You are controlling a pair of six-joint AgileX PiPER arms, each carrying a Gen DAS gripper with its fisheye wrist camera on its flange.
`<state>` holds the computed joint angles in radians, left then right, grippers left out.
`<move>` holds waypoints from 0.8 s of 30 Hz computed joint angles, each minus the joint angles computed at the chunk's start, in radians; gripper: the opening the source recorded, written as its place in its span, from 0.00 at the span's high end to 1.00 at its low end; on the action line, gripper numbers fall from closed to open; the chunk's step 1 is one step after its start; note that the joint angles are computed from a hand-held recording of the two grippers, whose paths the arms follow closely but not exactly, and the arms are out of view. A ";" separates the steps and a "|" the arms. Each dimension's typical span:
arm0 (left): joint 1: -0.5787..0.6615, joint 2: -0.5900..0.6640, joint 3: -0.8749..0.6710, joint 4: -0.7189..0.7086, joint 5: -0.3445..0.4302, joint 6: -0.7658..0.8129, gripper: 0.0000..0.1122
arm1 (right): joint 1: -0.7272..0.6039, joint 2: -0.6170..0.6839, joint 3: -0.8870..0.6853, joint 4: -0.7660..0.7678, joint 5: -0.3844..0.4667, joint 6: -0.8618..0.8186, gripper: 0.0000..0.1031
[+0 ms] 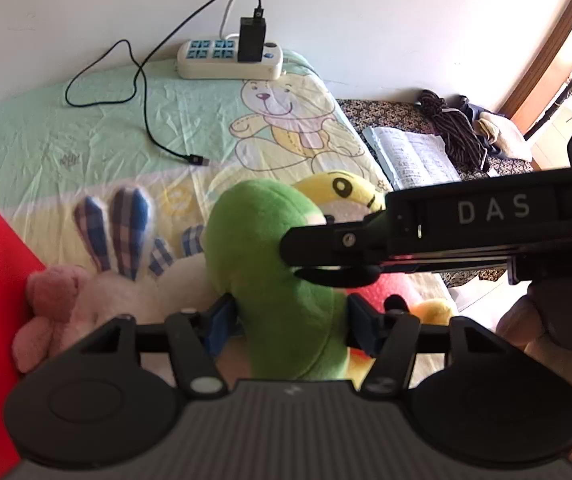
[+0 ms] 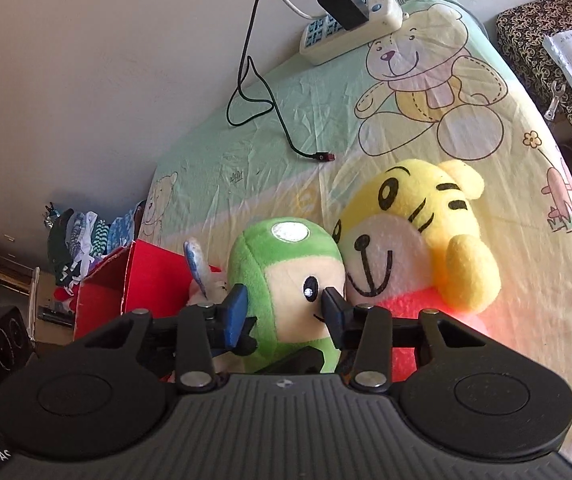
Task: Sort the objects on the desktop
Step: 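Close the right gripper on the green bean-shaped plush, then carry the green plush with the right gripper over the red box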
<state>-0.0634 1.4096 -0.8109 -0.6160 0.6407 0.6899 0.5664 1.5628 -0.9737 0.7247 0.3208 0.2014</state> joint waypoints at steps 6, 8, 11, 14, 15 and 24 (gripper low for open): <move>0.013 -0.106 0.044 0.007 0.008 0.012 0.47 | 0.046 -0.046 0.003 -0.194 -0.017 0.178 0.59; 0.037 -0.164 0.060 -0.006 0.028 0.034 0.47 | 0.073 -0.069 0.001 -0.302 -0.027 0.288 0.59; 0.081 -0.255 0.081 -0.013 0.057 0.062 0.47 | 0.136 -0.102 -0.016 -0.552 -0.032 0.532 0.59; 0.163 -0.319 0.084 -0.033 0.104 0.117 0.47 | 0.205 -0.107 -0.050 -0.797 -0.029 0.752 0.59; 0.200 -0.333 0.080 -0.045 0.128 0.141 0.47 | 0.226 -0.103 -0.062 -0.866 -0.031 0.815 0.59; 0.734 -0.334 -0.006 -0.228 0.435 0.566 0.47 | 0.370 0.051 -0.273 -1.200 -0.039 1.143 0.59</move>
<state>0.6701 1.0753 -0.8165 -0.8444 1.0756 1.2563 0.9362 1.6142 -1.2466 -0.4750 0.2817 1.3448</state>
